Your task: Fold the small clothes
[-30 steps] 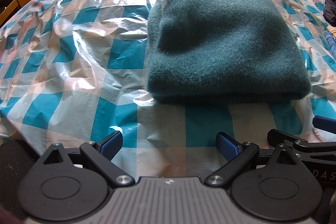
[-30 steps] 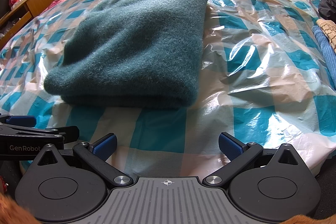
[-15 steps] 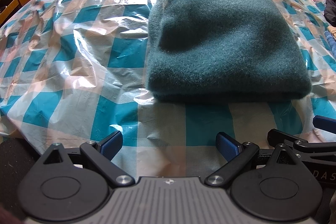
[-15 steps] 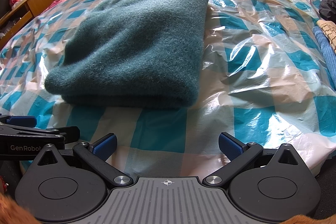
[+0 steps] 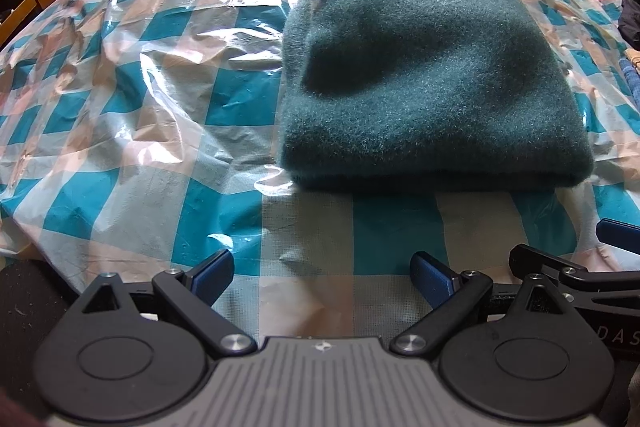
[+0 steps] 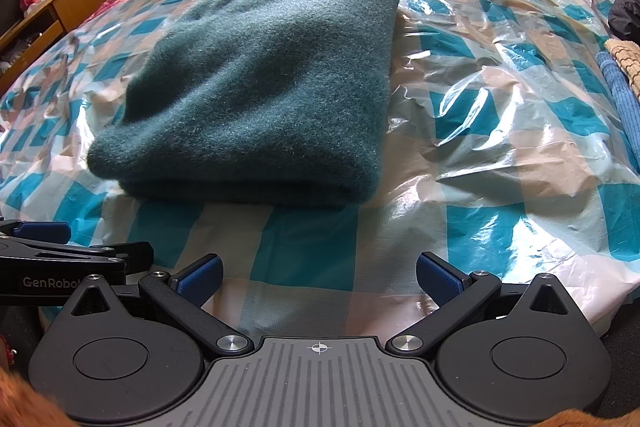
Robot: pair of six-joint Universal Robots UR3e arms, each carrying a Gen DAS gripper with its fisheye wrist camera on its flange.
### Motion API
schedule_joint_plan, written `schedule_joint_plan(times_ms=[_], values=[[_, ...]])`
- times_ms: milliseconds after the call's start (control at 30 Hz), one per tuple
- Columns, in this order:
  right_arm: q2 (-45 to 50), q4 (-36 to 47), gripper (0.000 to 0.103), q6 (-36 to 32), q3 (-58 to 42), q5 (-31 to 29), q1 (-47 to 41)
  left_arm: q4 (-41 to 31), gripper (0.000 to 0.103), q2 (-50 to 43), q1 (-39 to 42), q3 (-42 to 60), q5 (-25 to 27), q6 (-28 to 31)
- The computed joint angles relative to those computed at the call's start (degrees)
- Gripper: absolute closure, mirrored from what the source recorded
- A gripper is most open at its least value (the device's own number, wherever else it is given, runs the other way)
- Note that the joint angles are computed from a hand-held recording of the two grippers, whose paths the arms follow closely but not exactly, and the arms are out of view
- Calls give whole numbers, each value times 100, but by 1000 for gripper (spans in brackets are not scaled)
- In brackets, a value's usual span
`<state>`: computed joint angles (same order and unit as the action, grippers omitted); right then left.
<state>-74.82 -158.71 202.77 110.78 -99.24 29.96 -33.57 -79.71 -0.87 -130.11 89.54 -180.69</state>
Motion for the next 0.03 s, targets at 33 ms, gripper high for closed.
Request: schedule_joint_plan(times_ms=[33], values=[[1, 6, 0, 3, -3, -5, 4, -10, 5, 3, -17, 3, 14, -17]])
